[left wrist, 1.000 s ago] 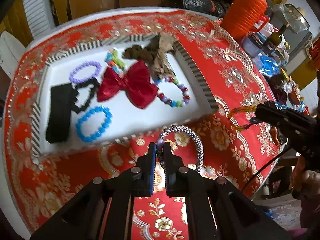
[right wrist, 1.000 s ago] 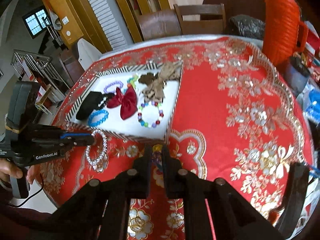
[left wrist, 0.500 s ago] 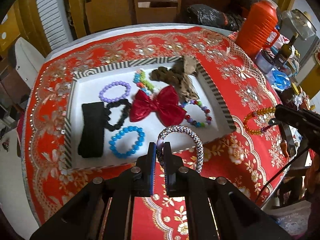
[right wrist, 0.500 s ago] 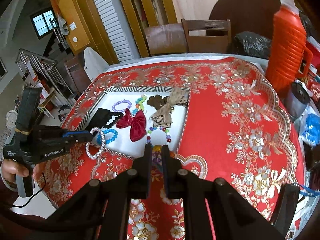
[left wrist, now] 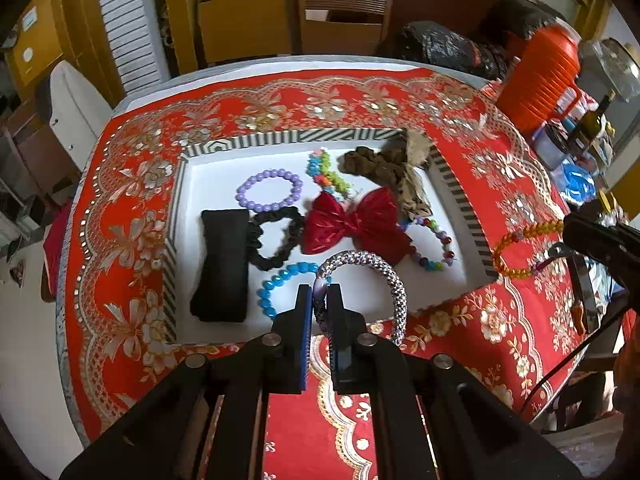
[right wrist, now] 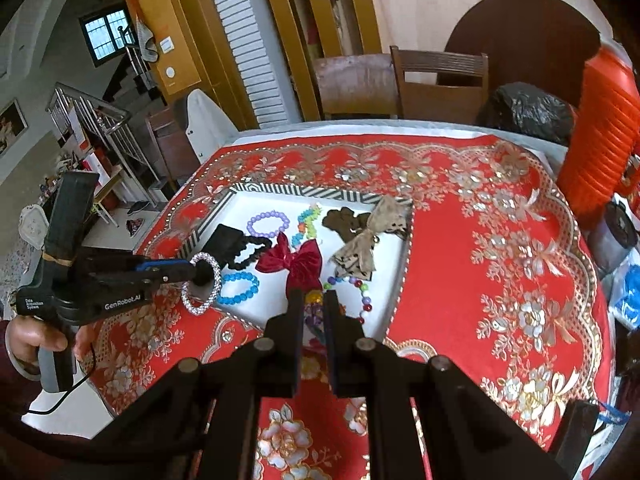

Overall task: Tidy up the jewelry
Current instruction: 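Carry the rhinestone bangle into the tray with the left tool while the right tool brings the amber bead bracelet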

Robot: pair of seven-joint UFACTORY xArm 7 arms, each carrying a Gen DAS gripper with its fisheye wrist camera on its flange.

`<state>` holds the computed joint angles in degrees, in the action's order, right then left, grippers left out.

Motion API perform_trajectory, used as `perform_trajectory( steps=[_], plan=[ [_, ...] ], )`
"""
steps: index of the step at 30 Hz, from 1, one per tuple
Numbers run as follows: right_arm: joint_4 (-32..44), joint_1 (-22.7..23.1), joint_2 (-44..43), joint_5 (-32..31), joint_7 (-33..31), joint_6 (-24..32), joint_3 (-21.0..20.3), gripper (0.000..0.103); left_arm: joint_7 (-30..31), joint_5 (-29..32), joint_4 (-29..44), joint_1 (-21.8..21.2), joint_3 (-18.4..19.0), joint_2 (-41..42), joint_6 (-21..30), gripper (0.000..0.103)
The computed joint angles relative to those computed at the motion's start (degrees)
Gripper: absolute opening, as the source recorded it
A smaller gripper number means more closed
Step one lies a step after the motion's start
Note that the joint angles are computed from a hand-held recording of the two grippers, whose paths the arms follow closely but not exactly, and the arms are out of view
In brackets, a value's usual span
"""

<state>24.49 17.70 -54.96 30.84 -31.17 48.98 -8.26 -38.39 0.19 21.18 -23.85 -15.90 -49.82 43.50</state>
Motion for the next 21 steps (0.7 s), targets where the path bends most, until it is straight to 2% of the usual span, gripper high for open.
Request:
perform_trajectory(
  steps=[21],
  plan=[
    [3.3,7.2,8.5,4.3,-1.0,-4.8,3.9,0.01,2.8,2.1,-1.6,5.8,3.1,-1.3,0.4,0.0]
  ],
)
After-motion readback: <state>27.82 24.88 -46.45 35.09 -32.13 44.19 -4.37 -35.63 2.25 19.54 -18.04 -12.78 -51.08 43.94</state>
